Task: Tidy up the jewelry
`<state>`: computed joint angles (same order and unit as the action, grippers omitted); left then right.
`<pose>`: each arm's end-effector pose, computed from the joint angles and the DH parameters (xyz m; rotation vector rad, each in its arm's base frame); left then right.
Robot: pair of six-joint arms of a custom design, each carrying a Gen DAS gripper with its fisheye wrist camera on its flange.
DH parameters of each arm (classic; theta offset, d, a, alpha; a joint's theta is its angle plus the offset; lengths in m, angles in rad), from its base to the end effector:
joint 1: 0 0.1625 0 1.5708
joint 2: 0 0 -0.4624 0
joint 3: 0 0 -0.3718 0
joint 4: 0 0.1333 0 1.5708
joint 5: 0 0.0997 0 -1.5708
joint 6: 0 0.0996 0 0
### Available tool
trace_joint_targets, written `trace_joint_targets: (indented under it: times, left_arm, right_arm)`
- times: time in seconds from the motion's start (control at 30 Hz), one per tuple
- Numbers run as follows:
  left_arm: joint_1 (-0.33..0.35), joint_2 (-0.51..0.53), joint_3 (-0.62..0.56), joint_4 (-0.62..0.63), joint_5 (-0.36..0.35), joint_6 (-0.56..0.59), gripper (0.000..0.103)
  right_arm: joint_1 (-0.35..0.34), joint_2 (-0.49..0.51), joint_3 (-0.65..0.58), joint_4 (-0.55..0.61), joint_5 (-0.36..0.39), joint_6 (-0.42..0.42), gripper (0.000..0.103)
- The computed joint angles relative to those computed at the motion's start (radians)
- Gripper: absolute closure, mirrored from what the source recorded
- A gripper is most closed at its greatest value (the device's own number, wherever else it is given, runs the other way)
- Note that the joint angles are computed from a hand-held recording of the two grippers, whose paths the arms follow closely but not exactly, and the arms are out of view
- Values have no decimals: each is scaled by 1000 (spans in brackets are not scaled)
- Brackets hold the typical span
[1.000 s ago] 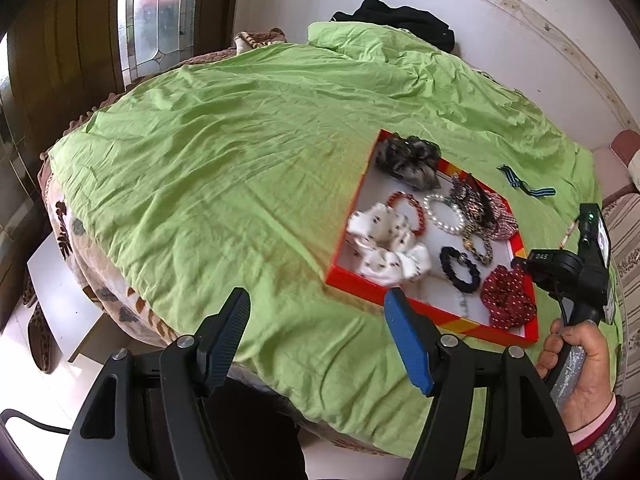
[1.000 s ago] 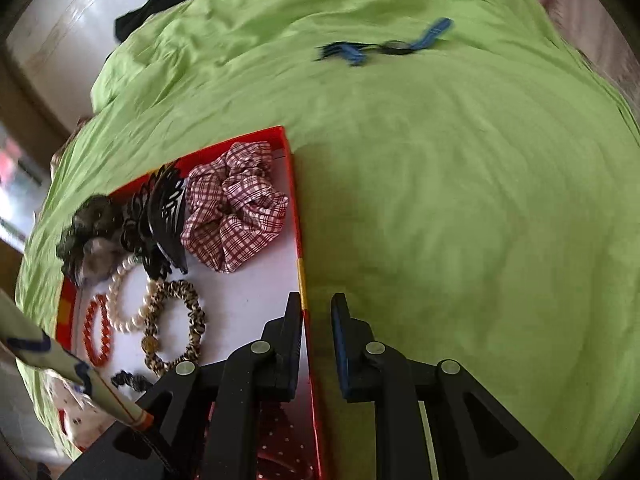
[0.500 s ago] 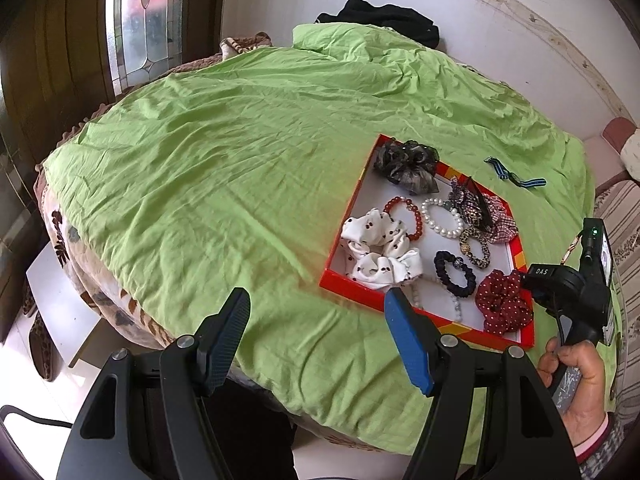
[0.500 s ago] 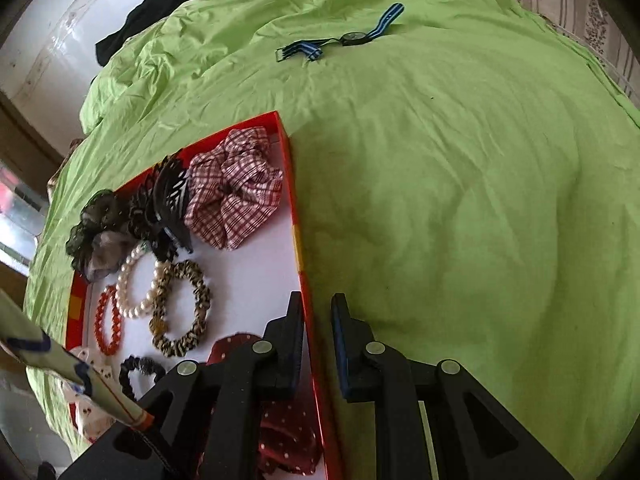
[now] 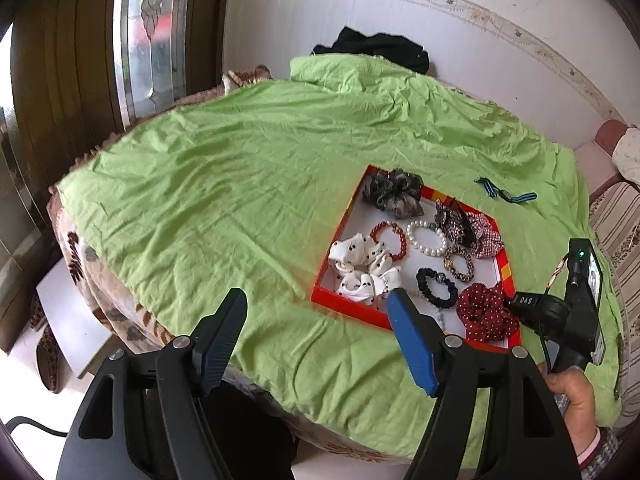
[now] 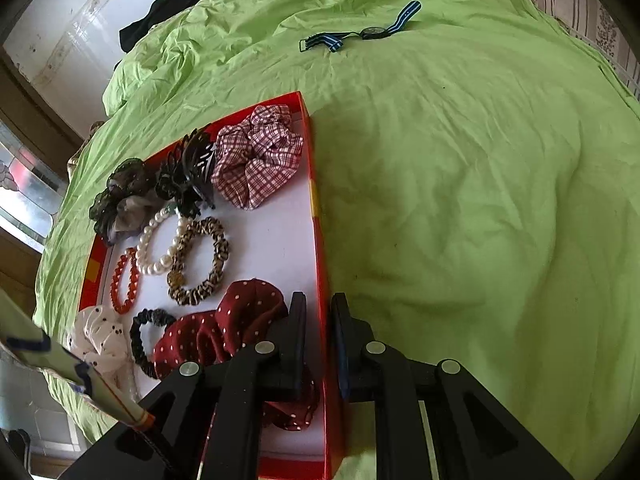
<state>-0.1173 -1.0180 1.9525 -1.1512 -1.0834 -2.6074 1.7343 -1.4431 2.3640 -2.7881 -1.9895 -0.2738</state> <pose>-0.4175 -0.1320 0.1407 -0.5045 1.8784 -1.2337 0.1576 -0.3853 0.2672 0.4993 -2.6399 0.3688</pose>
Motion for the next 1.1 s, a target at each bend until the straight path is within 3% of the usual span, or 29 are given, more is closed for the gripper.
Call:
trace_joint_targets:
  times: [0.37,0.43,0.47,0.57,0.67,0.83,0.93,1.1]
  left_arm:
    - [0,86,-118,157,19,8,26]
    - [0,107,-146,207,14,-9,21]
    - [-3,123,-168,253,7,-27,14]
    - [-7,174,-236,391,-25,-91,9]
    - [-6,247,-329,564,-68,-166,1]
    - [-10,330,-453,772,-80,-268,0]
    - [-27,335,-467,792,-10,-255,0]
    - [-36,318,-449,728,73,-243,0]
  right_arm:
    - [-9,-30,18,15,26,-31,88]
    - [-28,-49,9,39,68,-30,87]
    - [-33,-58,5,42,77,-32,86]
    - [-45,-103,-7,60,109,-67,76]
    - [-47,-163,-6,63,124,-138,56]
    - [-40,-286,26,73,139,-285,30]
    - [-44,-354,43,103,160,-335,23]
    - [-13,-420,64,147,135,-385,20]
